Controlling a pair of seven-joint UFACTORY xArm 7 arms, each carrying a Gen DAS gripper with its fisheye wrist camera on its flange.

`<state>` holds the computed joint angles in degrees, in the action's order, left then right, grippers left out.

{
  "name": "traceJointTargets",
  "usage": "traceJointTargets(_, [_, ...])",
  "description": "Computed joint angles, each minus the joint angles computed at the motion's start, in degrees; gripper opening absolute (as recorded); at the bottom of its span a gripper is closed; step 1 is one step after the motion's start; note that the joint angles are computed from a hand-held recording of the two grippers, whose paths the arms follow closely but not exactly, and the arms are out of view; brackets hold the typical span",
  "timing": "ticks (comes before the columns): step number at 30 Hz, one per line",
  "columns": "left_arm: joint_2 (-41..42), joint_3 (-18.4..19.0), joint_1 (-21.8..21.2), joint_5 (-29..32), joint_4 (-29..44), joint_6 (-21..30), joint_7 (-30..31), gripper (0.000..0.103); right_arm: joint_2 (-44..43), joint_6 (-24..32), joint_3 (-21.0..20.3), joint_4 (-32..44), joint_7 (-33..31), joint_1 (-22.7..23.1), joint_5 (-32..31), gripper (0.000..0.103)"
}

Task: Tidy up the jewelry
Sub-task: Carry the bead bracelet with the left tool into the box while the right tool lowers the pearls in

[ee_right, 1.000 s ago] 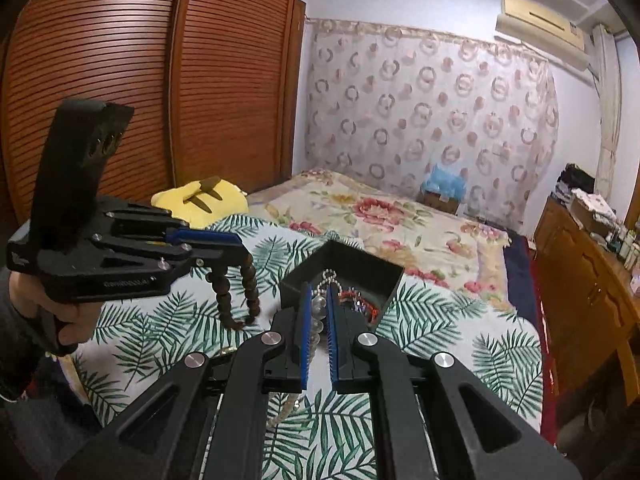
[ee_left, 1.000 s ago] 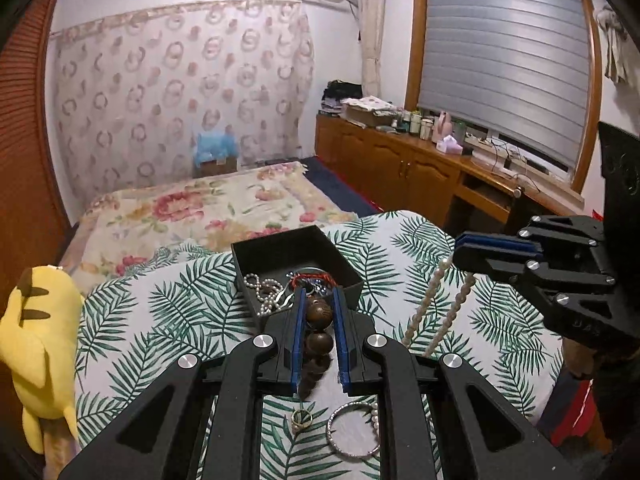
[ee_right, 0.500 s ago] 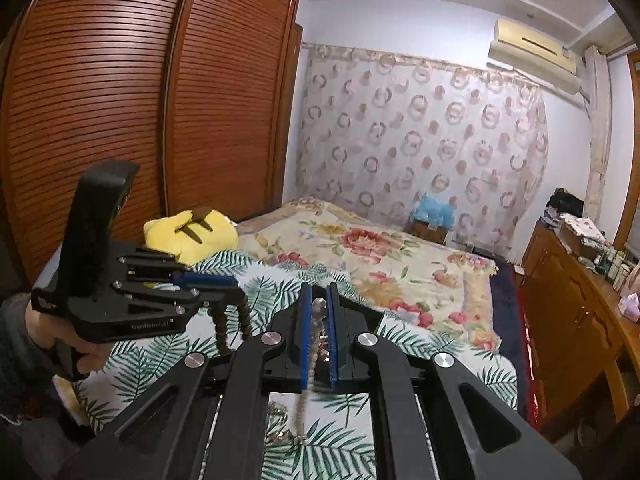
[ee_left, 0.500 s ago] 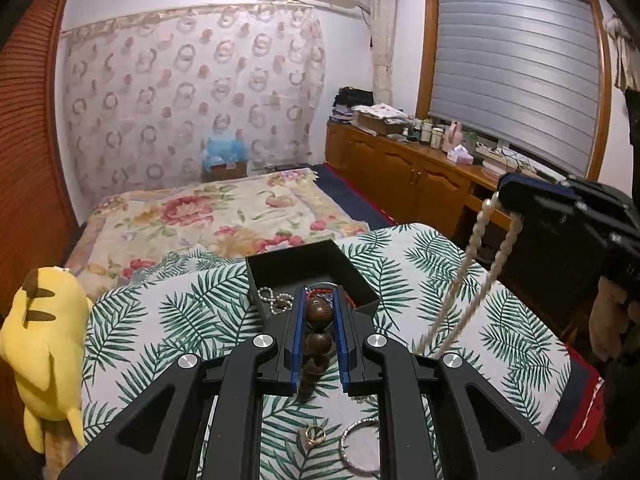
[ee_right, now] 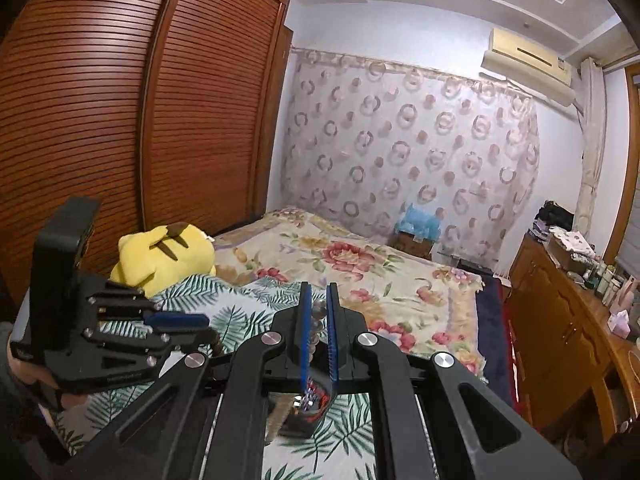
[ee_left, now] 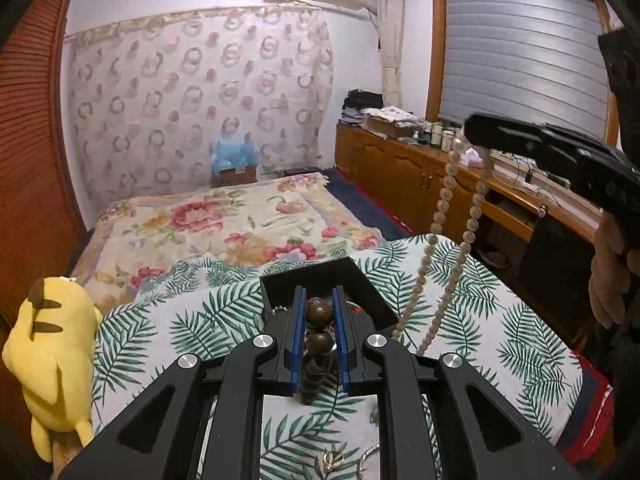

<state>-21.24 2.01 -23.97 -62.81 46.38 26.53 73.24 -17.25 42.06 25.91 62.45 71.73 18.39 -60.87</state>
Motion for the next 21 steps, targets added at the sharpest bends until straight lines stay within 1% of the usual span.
traceJointTargets(5, [1.43,-0.33,-0.13,-0.43,2.01,-0.52,-0.02,0.012,2.0,-1.94,-1.4,2.34,-0.62,-0.34,-0.61,0.008])
traceJointTargets(11, [2.8,-0.39,0.62,-1.63,4.49,0.57,-0.02,0.012,3.28,-4.47,-3.29,2.98,-0.36,-0.9,-0.81,0.008])
traceJointTargets(17, [4.4,-1.85,1.21,-1.23,6.21,-0.32,-0.62,0.012,5.33,-7.35,-5.64,1.11,-0.62,-0.96,2.04,0.008])
traceJointTargets(21, [5.64,-2.44,1.31,-1.23,6.85,-0.98,-1.07,0.012,7.53,-11.36,-7.17,-1.99,0.8,-0.87,3.45,0.008])
